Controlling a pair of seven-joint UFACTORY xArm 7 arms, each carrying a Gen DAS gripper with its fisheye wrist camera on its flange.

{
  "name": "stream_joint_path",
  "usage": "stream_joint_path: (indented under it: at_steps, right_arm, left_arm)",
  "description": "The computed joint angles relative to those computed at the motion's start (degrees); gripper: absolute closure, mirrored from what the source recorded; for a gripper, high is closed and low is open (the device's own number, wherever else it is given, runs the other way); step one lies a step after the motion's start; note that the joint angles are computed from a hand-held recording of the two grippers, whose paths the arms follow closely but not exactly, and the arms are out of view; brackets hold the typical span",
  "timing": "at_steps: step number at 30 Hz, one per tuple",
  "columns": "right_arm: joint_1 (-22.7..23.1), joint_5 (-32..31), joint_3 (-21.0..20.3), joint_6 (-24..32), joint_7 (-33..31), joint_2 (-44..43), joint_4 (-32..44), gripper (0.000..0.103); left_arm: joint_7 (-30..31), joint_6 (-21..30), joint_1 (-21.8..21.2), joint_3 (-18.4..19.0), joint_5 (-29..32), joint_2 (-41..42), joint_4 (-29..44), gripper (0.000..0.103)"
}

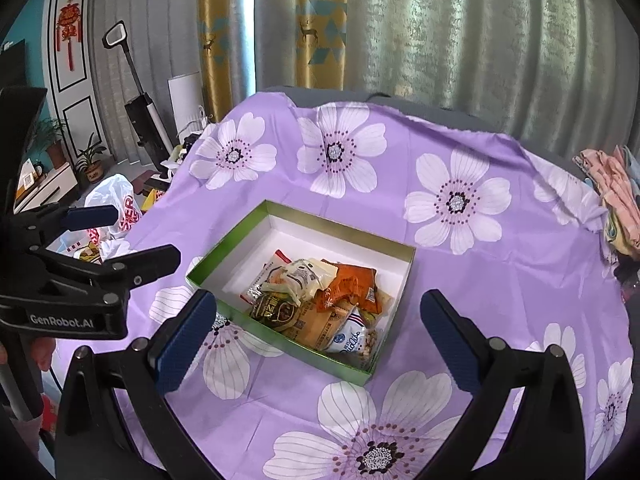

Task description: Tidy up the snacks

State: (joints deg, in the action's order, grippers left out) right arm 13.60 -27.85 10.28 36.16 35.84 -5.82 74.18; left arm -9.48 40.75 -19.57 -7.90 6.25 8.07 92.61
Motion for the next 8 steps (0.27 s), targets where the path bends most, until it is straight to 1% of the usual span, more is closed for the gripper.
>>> stream_joint_path:
  at_steps: [2,8]
  right_arm:
    - [0.0,0.1,0.0,0.2,-0.1,-0.3,0.1,0.0]
    - [0.0,-0.3,0.5,0.4,0.5,-1.2,-0.1,0.0]
  left_arm:
    - [-0.8,-0.2,-0.2,0.1,0.8,-0.4,-0.3,0.001]
    - [-0.7,-1.1,-0.2,-0.2,0.6,-1.2,-0.8,0.001]
